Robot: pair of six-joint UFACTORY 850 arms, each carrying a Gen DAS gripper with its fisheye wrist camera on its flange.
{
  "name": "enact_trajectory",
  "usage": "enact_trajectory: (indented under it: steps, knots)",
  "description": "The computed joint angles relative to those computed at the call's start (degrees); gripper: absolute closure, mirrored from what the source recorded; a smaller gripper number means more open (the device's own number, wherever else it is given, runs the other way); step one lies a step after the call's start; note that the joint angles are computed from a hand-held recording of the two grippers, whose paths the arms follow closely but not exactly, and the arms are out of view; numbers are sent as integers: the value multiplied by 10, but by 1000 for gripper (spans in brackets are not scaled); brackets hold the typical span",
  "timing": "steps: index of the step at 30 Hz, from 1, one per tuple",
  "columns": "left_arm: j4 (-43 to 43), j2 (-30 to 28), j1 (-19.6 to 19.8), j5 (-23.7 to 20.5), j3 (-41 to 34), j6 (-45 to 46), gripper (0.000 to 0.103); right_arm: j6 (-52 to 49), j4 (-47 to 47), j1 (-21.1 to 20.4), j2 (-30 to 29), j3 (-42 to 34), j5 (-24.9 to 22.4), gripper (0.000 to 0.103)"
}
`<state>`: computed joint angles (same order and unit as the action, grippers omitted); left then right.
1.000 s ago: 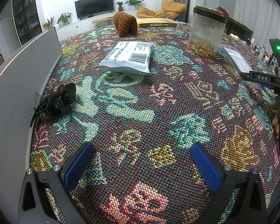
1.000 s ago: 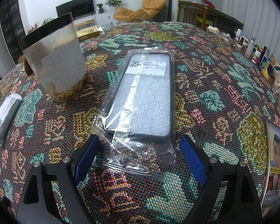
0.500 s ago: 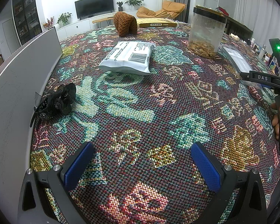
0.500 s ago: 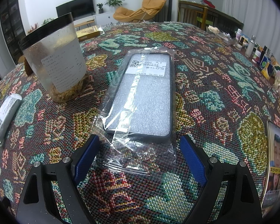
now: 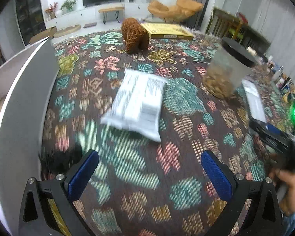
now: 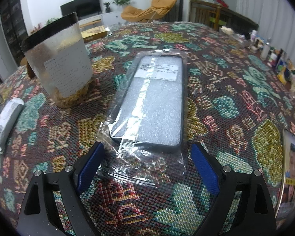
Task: Organize soft objects
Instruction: 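Grasp the white barcode packet with the left gripper while the right holds the phone, then carry the packet and phone into the white box and open both grippers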
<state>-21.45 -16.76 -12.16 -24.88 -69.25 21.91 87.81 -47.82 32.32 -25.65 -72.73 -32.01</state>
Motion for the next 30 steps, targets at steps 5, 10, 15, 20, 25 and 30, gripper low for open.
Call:
enact_trajectory:
  steps: [5,10,15,20,25,30]
  knots:
    - [210,-91,-24,-61,-122,-93,0,-46,132,-60,55,28,105,12]
    - [230,-135,-24,-68,-166,-93,0,-146,262,-92,0,-63,55,12]
    - [204,-174,-19,-89,-198,-94,0,-245,310,-83,-97,-172,-41,8]
    - [148,-204,-3,-104,-234,-108,0,-251,248,-59,-152,-248,-132,10]
    - [132,-182,-7,-76,-209,-75,41,-221,239,-58,-107,-190,-76,26]
    - [54,-148,8,-84,-183,-32,44,-61,131,-45,-13,-79,-6,26]
